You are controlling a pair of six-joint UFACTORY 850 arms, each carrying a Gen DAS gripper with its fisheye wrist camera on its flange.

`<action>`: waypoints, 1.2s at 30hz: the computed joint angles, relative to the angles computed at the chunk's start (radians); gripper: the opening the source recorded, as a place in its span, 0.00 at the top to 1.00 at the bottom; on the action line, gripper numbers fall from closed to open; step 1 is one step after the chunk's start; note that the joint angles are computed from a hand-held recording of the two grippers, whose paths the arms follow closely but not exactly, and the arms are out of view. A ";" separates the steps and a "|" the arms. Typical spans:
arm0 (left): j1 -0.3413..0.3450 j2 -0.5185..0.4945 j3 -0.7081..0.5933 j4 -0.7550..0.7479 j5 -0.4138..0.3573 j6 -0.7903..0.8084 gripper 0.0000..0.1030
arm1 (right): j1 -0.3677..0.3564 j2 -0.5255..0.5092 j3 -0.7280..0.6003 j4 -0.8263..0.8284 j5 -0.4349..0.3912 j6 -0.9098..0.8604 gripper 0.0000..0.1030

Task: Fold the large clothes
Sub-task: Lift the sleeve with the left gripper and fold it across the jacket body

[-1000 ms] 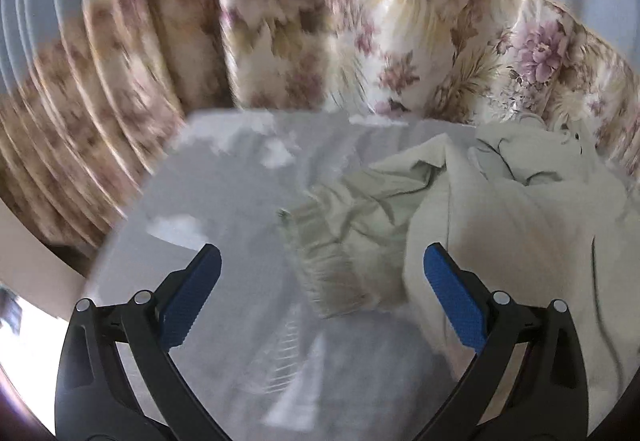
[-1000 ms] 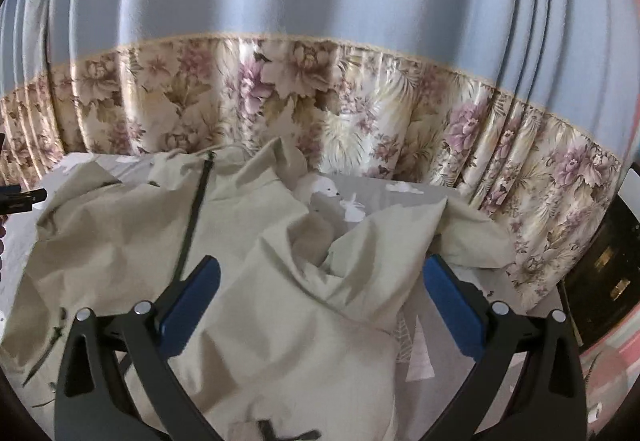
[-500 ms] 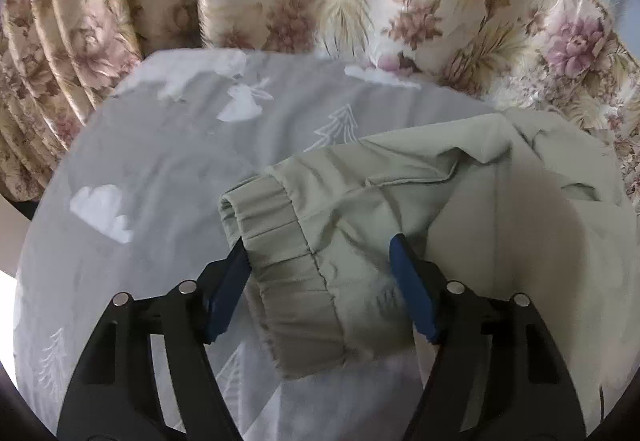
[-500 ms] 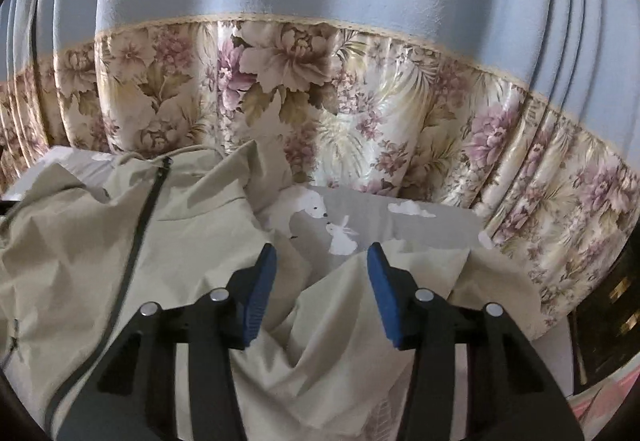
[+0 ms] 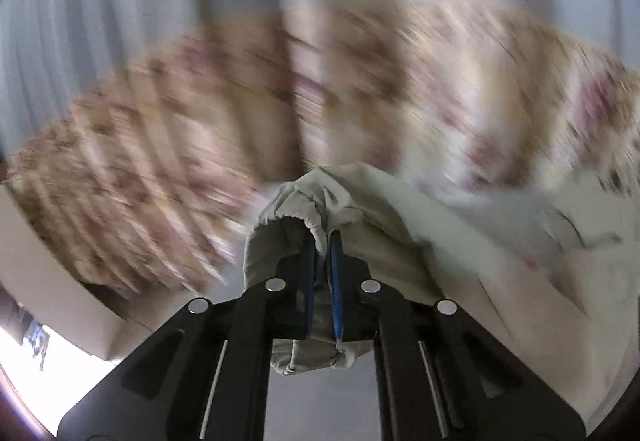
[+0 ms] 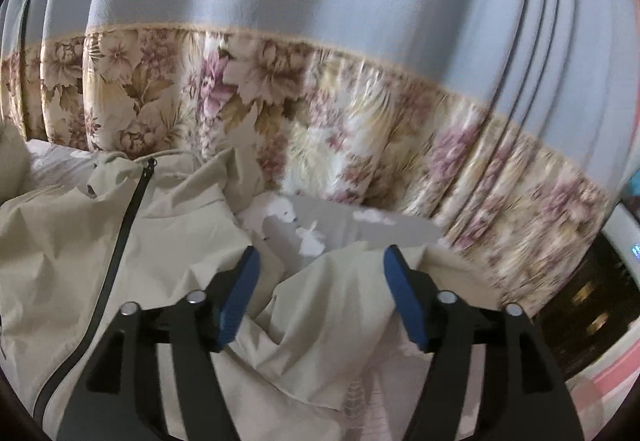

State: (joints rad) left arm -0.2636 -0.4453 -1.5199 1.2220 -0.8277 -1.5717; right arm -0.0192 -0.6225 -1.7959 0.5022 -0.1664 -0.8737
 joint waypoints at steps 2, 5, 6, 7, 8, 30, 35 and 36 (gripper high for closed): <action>0.026 0.089 0.106 0.093 -0.043 -0.086 0.93 | 0.008 0.025 0.030 0.005 0.033 -0.016 0.36; 0.106 0.202 0.273 0.127 -0.039 -0.150 0.57 | 0.011 0.042 0.047 0.069 0.044 -0.080 0.34; 0.122 0.201 0.288 0.081 -0.074 -0.138 0.51 | 0.009 0.047 0.052 0.126 0.040 -0.134 0.34; 0.137 0.204 0.312 0.052 -0.099 -0.139 0.47 | 0.007 0.050 0.054 0.171 0.036 -0.176 0.33; 0.153 0.221 0.352 0.025 -0.093 -0.151 0.47 | 0.006 0.052 0.056 0.192 0.037 -0.194 0.31; 0.121 -0.210 -0.298 -0.592 -0.273 0.255 0.03 | -0.028 0.016 0.035 0.003 0.023 -0.031 0.27; 0.171 -0.234 -0.305 -0.769 -0.283 0.351 0.88 | -0.039 0.001 0.030 0.021 0.022 -0.049 0.27; 0.180 -0.212 -0.273 -0.801 -0.245 0.356 0.93 | -0.043 -0.001 0.028 0.041 0.021 -0.067 0.27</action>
State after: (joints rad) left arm -0.0837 -0.6574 -1.7929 0.4209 -1.0723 -1.2153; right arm -0.0622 -0.6238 -1.7684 0.5435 -0.1449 -0.9404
